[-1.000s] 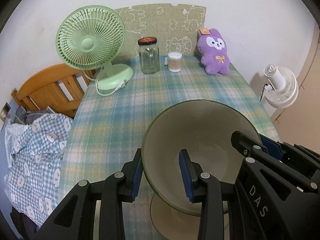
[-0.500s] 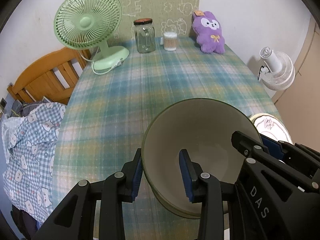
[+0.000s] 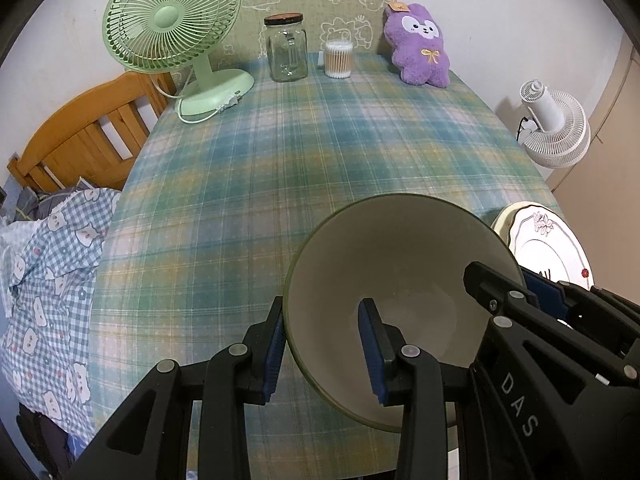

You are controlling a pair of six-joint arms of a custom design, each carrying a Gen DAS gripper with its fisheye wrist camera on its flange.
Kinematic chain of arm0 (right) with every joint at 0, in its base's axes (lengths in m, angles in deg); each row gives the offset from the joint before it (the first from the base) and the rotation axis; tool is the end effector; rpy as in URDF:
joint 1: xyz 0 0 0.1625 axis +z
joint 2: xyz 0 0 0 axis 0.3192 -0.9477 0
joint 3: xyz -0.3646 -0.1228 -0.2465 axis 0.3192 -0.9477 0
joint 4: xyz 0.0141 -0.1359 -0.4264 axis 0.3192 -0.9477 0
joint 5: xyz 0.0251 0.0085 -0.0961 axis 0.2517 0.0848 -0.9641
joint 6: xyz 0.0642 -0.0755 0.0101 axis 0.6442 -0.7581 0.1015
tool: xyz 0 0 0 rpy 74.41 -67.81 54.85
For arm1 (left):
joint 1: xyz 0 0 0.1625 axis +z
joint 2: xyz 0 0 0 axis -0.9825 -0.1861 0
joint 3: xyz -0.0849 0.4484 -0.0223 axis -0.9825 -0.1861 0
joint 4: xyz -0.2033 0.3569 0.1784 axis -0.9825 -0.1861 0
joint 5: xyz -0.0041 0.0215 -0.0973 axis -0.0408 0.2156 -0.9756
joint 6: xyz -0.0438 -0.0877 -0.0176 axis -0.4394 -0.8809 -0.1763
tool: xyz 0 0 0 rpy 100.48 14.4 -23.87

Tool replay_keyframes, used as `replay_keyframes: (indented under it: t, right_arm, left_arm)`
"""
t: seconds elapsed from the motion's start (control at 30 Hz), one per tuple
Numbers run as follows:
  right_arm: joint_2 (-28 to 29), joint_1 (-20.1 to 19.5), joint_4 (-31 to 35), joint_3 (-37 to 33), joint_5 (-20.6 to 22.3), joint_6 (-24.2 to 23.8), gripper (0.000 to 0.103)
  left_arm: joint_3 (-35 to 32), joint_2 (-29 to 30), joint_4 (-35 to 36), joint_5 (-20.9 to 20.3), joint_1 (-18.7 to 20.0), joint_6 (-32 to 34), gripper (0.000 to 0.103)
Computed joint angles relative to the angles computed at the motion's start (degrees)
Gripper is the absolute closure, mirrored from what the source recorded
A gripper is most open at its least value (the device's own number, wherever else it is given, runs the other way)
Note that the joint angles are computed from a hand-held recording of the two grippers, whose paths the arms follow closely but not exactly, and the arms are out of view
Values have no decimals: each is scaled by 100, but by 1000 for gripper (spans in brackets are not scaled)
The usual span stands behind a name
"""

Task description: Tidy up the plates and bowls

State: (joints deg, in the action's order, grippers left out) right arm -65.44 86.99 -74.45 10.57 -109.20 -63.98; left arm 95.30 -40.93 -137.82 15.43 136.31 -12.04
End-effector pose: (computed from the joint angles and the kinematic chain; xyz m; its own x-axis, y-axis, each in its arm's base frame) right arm 0.2989 -0.8213 0.1615 -0.7391 -0.0906 0.6675 -0.3760 0.8777 -0.2972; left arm -0.2774 -0.8171 0.1825 -0.7083 -0.0221 -0.7056 0.3278 0.8749 -0.3564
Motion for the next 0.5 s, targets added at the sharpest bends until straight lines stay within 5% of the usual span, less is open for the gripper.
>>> replay_keyframes:
  t: [0.33, 0.47, 0.5]
  right_arm:
    - [44, 22, 268, -109, -98, 35, 79]
    - [-7, 46, 288, -88, -101, 20, 67]
    - [-33, 57, 267, -70, -94, 18, 56]
  left_arm:
    - [-100, -4, 178, -218, 35, -9, 58]
    - [-10, -53, -37, -222, -17, 218, 33]
    - [8, -72, -91, -276, -26, 281, 27]
